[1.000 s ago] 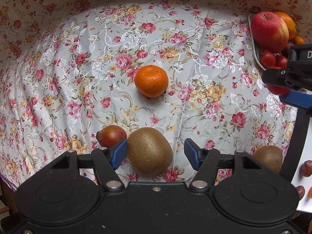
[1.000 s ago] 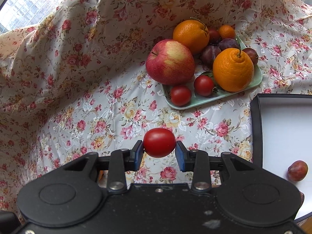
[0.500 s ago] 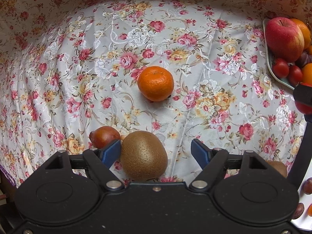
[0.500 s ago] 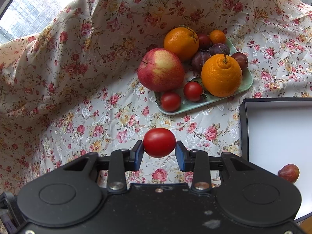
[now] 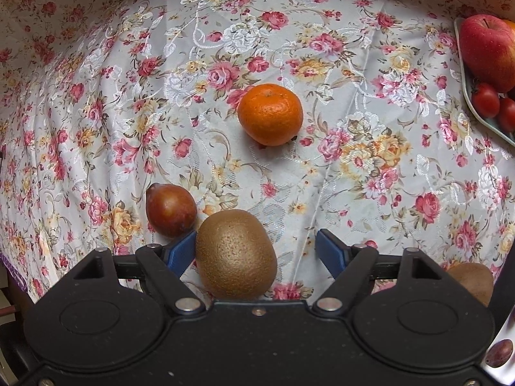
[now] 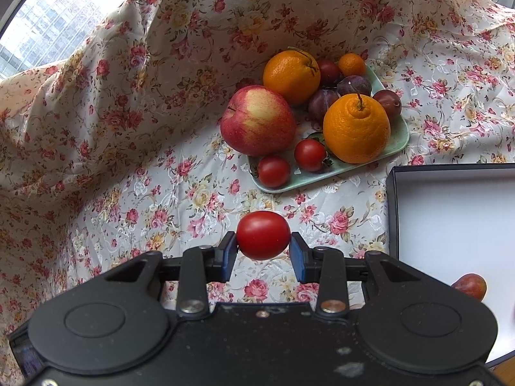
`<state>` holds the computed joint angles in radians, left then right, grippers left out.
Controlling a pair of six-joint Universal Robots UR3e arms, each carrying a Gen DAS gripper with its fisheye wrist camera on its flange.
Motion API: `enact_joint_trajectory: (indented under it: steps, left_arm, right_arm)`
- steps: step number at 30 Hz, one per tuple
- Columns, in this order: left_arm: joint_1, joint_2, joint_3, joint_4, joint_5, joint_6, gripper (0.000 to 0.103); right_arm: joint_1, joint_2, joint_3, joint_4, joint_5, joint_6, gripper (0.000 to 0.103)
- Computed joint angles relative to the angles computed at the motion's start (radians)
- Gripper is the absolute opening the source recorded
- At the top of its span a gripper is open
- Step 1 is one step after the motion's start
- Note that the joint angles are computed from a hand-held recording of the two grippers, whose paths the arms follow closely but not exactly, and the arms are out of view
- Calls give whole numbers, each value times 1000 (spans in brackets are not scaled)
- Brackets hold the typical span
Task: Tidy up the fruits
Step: 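Close the left tool on the brown kiwi and lift it, then carry the kiwi and tomato over the white box and open both tools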
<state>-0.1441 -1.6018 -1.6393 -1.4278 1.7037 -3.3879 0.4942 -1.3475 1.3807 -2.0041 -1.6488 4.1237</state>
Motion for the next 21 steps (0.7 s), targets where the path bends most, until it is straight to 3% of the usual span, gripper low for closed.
enact_joint_trajectory:
  steps: [8,14,21]
  left_arm:
    - [31,12,-35,-25,-73,-17,78]
    - [48,30,-46,-13,-85,-27,59]
    - [17,36,-42,29,-60,-18,59]
  right_arm:
    - [-1,-4,1,6,3,-1,38]
    - [-4,-28,23,17,4,-9,38]
    - [-27,-101,90,17,6,-26,38]
